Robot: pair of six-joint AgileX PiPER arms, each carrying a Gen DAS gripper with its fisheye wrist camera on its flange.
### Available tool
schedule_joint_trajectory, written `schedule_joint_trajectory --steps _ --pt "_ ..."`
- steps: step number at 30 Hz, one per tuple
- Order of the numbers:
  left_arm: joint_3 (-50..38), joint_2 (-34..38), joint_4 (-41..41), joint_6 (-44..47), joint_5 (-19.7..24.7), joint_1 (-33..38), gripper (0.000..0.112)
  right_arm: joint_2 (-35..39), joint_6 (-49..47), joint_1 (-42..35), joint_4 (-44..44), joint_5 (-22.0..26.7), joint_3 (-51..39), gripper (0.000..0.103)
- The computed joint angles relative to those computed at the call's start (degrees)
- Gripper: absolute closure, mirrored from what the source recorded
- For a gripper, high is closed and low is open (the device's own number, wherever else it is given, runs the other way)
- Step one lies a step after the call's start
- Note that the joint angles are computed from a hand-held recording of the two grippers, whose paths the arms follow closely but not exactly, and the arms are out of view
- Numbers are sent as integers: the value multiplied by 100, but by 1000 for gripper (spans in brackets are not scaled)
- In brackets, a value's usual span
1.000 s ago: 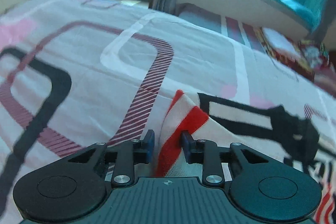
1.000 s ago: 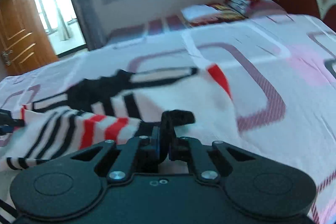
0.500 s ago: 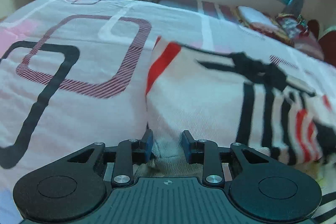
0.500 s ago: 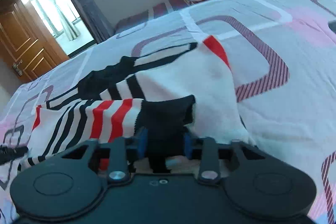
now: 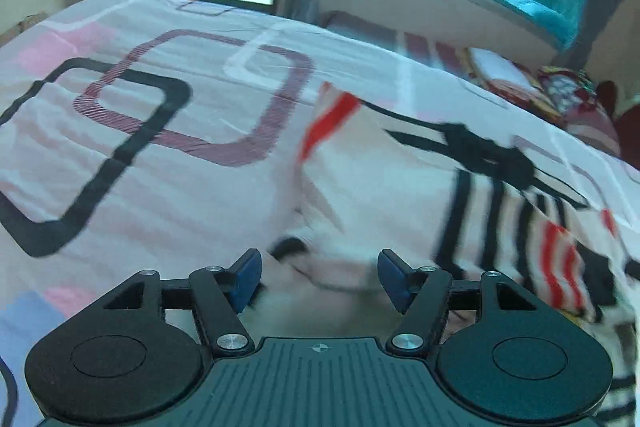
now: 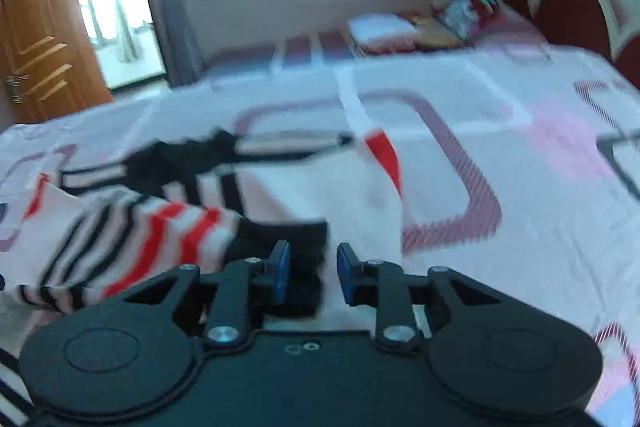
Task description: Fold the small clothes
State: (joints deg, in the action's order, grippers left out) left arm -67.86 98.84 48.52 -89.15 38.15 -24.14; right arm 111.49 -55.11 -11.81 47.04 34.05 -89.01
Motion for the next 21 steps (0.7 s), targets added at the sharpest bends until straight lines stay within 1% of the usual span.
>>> schedule_joint_trajectory --steps 2,3,5,7,9,10,11,12,13,14,15,17,19,20,21 --pt "-39 96 -180 243 -57 -89 48 -130 -666 7 452 103 151 76" --pt "-54 173 -294 305 -63 -98 48 -102 -750 11 513 263 101 77" --pt "-21 280 -263 150 -30 -108 48 -4 -661 57 470 568 -9 77" --pt "3 382 166 -91 170 -133 49 63 -580 136 389 675 -57 77" --pt "38 415 459 -306 223 -67 66 64 -600 209 354 634 4 77" --pt "60 411 631 -526 277 -54 68 92 -576 235 316 621 -21 77" --pt "80 416 794 -765 341 -36 68 94 -583 248 305 599 -19 76" --pt "51 488 940 -992 586 -33 67 127 -529 270 256 582 -66 76" --pt "124 519 1041 -1201 601 59 64 169 -449 289 214 599 -135 75" --pt "300 435 1029 -1462 388 228 62 144 -436 276 218 629 -121 75" --pt "308 411 1043 -1494 358 259 62 157 -398 294 179 641 -141 74" --pt "35 546 822 -980 521 169 62 239 -244 384 -70 580 -171 73" --pt "-4 496 616 -672 472 142 62 375 -57 484 -413 544 -230 73" --pt "-18 450 489 -580 479 148 62 322 -256 504 -370 376 -113 75" --pt "107 288 384 -584 431 141 62 285 -274 568 -515 202 -59 75"
